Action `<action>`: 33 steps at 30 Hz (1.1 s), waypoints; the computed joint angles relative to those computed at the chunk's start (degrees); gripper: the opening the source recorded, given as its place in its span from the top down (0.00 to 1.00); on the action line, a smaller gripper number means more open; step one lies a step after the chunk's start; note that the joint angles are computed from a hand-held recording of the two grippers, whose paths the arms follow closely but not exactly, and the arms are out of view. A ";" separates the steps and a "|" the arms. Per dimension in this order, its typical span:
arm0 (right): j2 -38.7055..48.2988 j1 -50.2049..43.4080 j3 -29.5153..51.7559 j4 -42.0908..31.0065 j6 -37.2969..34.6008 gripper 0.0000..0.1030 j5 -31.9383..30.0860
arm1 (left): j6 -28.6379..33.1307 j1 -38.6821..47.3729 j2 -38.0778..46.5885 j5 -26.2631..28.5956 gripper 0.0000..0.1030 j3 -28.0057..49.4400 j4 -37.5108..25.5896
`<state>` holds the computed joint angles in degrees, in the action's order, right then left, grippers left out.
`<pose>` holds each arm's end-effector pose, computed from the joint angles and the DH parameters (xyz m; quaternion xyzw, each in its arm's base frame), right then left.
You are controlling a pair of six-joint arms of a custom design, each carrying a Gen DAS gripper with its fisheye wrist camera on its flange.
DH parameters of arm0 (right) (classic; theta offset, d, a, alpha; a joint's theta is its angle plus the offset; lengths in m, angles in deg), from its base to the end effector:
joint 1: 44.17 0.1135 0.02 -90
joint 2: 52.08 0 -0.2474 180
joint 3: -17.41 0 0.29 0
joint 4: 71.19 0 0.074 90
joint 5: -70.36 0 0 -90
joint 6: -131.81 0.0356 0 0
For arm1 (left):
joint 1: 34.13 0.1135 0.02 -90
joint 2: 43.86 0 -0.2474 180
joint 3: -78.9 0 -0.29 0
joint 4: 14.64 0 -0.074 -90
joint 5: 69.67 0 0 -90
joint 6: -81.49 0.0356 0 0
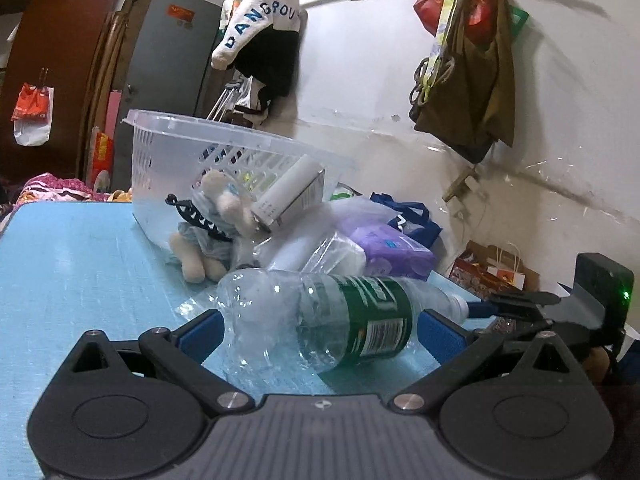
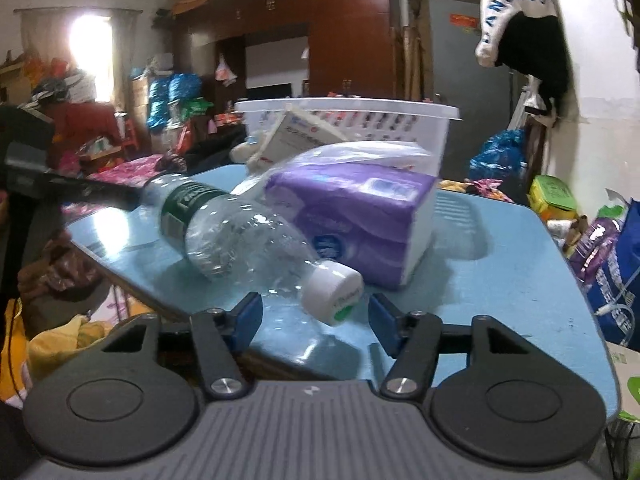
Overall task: Organize objects
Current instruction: 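Move the left gripper to the green-label water bottle and close on it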
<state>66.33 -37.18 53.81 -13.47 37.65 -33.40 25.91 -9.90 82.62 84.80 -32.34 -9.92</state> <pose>0.2739 0.0421 -0.0007 -0.1457 0.8237 0.1139 0.5360 0.3558 0.1249 -0.0041 0.2398 0.7840 -0.3096 0.4817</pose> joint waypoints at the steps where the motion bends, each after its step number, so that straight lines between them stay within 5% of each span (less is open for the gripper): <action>1: 0.21 -0.50 0.30 -0.27 0.71 0.39 -0.19 | 0.57 0.09 0.25 0.07 0.00 0.32 -0.92; 5: 0.39 -1.05 0.88 -1.87 2.93 0.42 0.27 | 1.22 -0.26 1.02 -0.42 0.00 0.84 -1.89; 11: -0.33 3.70 -0.70 1.01 -3.33 0.44 7.31 | 3.42 -0.57 -0.10 -1.33 0.00 -0.57 -2.19; 22: -0.71 0.21 0.73 -0.83 -5.21 0.45 0.27 | 1.99 -0.67 0.26 -2.70 0.07 -0.83 0.90; 27: -0.87 -1.40 1.21 -0.80 -2.57 0.31 -3.90 | 1.90 -1.33 0.72 -4.00 0.07 -0.66 1.50; 33: -0.91 0.33 0.78 -0.13 -4.60 0.31 -0.85 | 0.36 -1.84 0.84 -4.61 0.07 -1.83 5.52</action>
